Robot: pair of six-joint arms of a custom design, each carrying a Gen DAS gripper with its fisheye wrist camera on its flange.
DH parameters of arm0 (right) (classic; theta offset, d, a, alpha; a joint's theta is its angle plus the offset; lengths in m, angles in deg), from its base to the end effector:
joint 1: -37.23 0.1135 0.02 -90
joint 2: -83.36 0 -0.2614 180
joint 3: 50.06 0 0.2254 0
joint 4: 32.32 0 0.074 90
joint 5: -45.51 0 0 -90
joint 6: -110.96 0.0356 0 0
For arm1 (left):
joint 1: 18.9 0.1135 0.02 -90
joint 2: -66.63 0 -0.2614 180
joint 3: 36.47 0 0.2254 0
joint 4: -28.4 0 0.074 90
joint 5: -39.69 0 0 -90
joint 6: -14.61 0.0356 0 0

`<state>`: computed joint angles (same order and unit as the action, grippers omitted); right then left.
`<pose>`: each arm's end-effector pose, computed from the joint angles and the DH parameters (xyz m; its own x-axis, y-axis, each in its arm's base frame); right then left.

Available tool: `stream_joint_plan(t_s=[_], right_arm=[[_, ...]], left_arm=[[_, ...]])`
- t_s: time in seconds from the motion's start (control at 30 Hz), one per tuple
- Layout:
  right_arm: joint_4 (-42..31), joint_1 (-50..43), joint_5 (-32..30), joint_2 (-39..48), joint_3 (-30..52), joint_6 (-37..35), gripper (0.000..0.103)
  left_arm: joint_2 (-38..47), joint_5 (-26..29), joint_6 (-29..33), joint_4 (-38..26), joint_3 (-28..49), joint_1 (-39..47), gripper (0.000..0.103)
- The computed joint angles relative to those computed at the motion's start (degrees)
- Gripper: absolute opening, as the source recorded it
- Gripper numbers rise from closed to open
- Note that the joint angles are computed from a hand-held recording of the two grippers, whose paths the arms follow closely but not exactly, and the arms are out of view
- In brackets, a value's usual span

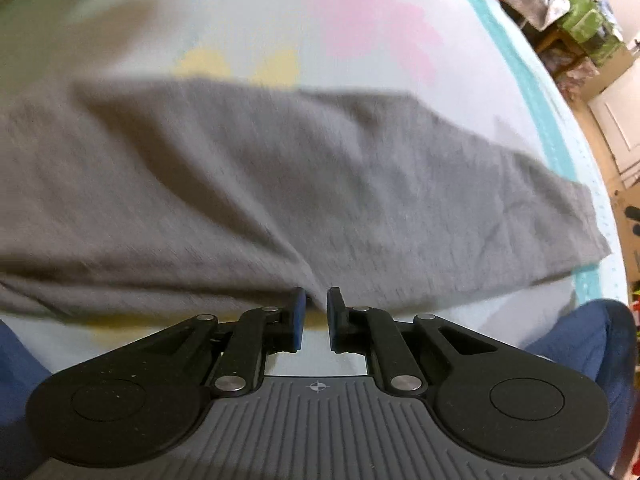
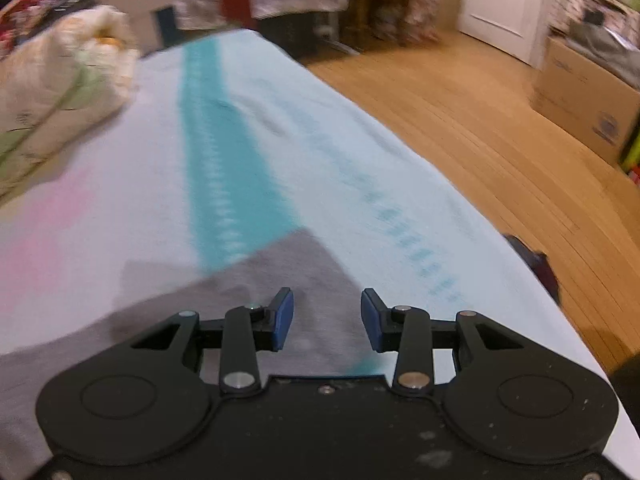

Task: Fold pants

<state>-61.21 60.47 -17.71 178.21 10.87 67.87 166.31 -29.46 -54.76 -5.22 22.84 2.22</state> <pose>0.2613 0.0947 0.1541 -0.6774 0.4186 -0.6048 0.4855 0.8722 0.0599 0.2520 0.0838 0.1221 -0.9255 -0.0045 -0.3787 0.0865 0.9710 -0.2230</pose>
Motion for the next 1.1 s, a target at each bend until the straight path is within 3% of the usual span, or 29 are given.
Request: stream_joint_plan(t_s=[0.23,0.53,0.8,0.9,1.1], right_arm=[[1.9,14.0,-4.8,5.0,9.4,-3.9,0.04],[3.5,30.6,-16.9,28.2,35.7,-10.4,0.04],[-5.3,37.9,-23.2,49.0,66.5,-20.4,0.038],[-10.2,39.6,-22.6,55.4,76.8,-25.1,0.039],[-20.2,41.2,-23.1,65.9,95.8,-33.3,0.04]], left_arm=[[-0.4,-2.8,3.3,0.2,7.4,6.8,0.017],[8.7,-0.9,7.2,-5.4,19.0,17.4,0.024],[15.9,-3.1,7.4,-1.7,21.7,23.4,0.024],[19.7,-0.2,4.8,-6.2,26.1,25.2,0.024],[20.1,1.2,2.7,-5.6,26.2,25.6,0.024]])
